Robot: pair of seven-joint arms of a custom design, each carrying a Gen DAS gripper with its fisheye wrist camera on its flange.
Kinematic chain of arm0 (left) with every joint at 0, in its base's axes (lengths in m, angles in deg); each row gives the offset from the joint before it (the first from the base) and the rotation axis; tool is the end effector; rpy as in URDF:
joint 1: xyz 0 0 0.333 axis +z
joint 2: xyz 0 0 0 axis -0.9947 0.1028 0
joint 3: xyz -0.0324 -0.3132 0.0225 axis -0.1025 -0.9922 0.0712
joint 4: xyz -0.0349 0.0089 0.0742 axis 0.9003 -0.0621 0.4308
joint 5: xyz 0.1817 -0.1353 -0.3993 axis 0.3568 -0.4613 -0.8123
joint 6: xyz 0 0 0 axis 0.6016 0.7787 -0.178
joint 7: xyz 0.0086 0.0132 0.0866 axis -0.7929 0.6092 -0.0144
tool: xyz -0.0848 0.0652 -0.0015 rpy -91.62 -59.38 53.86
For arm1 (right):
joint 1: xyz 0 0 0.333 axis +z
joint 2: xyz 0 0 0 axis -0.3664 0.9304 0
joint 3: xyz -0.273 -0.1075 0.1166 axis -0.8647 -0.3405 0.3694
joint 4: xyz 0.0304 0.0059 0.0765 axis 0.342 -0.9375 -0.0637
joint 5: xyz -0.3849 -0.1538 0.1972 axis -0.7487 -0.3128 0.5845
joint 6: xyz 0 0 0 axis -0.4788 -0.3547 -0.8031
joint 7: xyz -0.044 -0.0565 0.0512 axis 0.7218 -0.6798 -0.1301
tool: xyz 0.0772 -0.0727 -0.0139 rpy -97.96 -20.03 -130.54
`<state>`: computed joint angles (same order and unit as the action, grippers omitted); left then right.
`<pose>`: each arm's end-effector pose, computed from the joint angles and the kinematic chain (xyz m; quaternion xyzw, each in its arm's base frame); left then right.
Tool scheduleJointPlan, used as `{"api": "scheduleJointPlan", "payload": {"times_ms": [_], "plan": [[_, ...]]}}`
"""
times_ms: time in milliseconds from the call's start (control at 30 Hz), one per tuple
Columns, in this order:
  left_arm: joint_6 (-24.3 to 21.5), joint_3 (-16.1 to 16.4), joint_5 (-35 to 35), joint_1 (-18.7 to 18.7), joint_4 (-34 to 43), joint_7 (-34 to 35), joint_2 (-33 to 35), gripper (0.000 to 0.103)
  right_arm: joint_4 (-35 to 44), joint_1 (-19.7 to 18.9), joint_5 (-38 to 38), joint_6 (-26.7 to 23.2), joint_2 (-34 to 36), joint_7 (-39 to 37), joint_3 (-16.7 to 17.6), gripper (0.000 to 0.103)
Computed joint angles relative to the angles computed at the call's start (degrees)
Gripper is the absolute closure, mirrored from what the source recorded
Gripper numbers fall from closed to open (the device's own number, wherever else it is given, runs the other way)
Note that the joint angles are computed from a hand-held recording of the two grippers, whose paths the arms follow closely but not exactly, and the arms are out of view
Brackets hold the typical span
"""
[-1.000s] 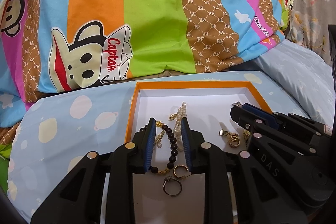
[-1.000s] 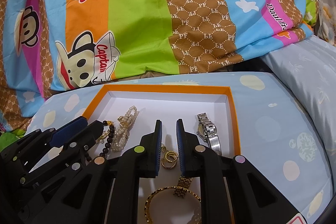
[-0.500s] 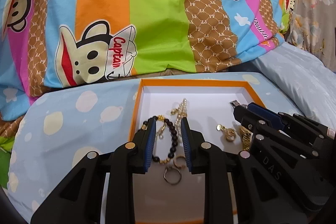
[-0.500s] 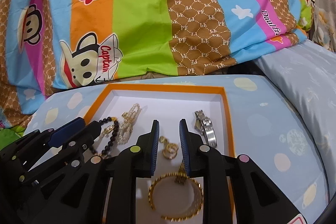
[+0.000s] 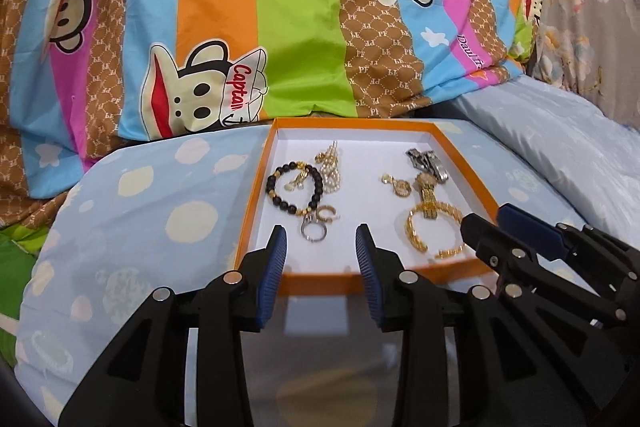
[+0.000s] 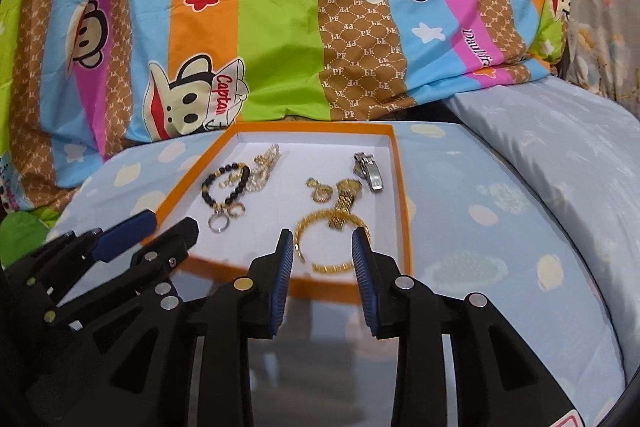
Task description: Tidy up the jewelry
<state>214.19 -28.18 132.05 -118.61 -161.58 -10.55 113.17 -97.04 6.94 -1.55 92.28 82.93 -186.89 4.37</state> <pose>0.5964 -0.4923 0.3691 -0.5670 0.6922 -0.3484 0.2794 0.5804 0.3676 0.3504 -0.6225 0.6431 -0.2980 0.3319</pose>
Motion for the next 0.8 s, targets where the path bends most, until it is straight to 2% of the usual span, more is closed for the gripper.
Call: {"api": "scheduleJointPlan", "payload": {"times_ms": [167, 267, 367, 433, 500, 533, 800], "plan": [[-0.5, -0.7, 1.2, -0.4, -3.6, -1.6, -2.5, 0.069, -4.3, 0.0, -1.5, -0.2, -3.0, 3.0, 0.7, 0.07], [-1.9, -1.3, 2.4, -0.5, -5.2, -3.0, -3.7, 0.066, -6.2, -0.4, -2.4, -0.9, -4.5, 5.5, 1.4, 0.063], [-4.8, -1.8, 4.3, -0.8, -6.5, -6.4, -5.0, 0.047, -8.0, -1.0, -3.3, -1.8, -6.0, 8.5, 2.2, 0.053], [-5.1, -2.3, 6.0, -0.2, -7.6, -9.4, -6.0, 0.035, -9.3, -1.6, -5.3, -1.7, -7.1, 12.2, 2.6, 0.046], [-5.9, -3.0, 7.1, 0.4, -8.1, -11.4, -6.4, 0.03, -10.0, -2.1, -7.4, -2.0, -7.8, 15.1, 3.1, 0.036], [-6.2, -3.4, 7.1, 0.8, -8.2, -11.4, -6.5, 0.028, -10.3, -2.3, -8.8, -2.3, -8.2, 16.7, 3.3, 0.035], [-7.7, -5.6, 1.5, 2.8, -9.6, -8.4, -7.1, 0.027, -9.9, -2.4, -4.6, -4.9, -7.9, 10.1, 5.1, 0.034]]}}
